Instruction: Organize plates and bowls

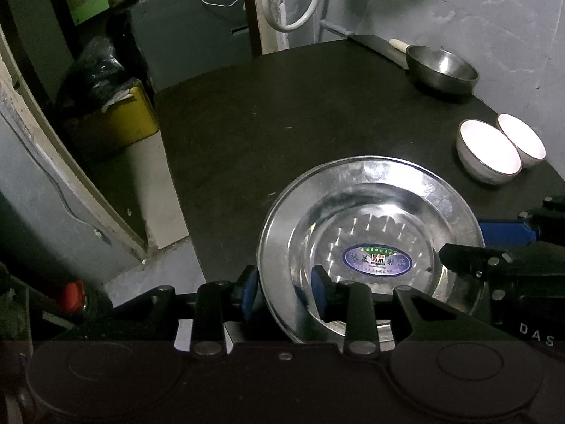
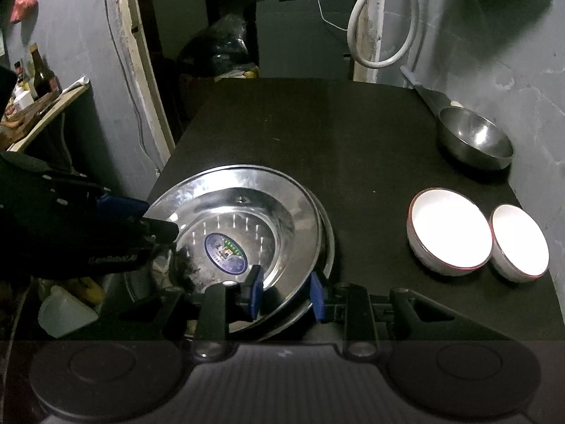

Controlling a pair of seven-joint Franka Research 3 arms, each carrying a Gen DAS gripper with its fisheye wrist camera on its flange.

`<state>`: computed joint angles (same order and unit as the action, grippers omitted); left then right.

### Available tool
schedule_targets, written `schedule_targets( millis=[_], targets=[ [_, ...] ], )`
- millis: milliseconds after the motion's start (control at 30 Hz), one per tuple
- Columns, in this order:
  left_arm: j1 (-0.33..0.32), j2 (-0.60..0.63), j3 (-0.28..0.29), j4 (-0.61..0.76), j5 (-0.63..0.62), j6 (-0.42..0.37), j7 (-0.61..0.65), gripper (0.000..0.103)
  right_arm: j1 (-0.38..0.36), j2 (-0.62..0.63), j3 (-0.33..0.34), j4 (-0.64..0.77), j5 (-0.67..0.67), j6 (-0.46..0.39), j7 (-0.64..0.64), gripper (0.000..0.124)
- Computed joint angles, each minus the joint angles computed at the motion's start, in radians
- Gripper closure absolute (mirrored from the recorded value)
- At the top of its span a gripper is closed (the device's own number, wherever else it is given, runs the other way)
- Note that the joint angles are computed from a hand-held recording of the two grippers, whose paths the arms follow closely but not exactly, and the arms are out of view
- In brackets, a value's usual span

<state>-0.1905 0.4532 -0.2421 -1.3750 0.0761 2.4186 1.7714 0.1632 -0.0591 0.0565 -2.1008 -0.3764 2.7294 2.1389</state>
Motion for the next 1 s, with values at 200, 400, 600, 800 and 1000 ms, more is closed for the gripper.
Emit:
schedule_targets(
  millis=[200, 400, 600, 800, 1000],
  targets=[
    [0.003, 0.003, -0.002, 0.005, -0.009, -0.006, -0.011, 0.067, 0.002, 0.001, 0.003, -0.003, -0.021, 0.002, -0.001, 0.078],
    [0.007, -0.004, -0.001, 0.002, -0.033, 0.007, -0.058, 0.026, 0.002, -0.009, -0.001, -0.018, 0.012, 0.017, -0.017, 0.052],
    [-0.011, -0.007, 0.016, 0.011, -0.004, 0.043, -0.151, 0.001, -0.034, -0.066, 0.006, -0.08, -0.014, 0.056, 0.056, 0.022],
    [-0.014, 0.035, -0.008, 0.088, -0.013, 0.043, -0.143, 0.001, -0.106, -0.164, 0.035, -0.187, -0.008, 0.073, 0.14, 0.021],
    [-0.028, 0.047, -0.019, 0.1, -0.022, 0.069, -0.134, 0.001, -0.166, -0.249, 0.062, -0.281, 0.047, 0.061, 0.189, 0.021]
  ],
)
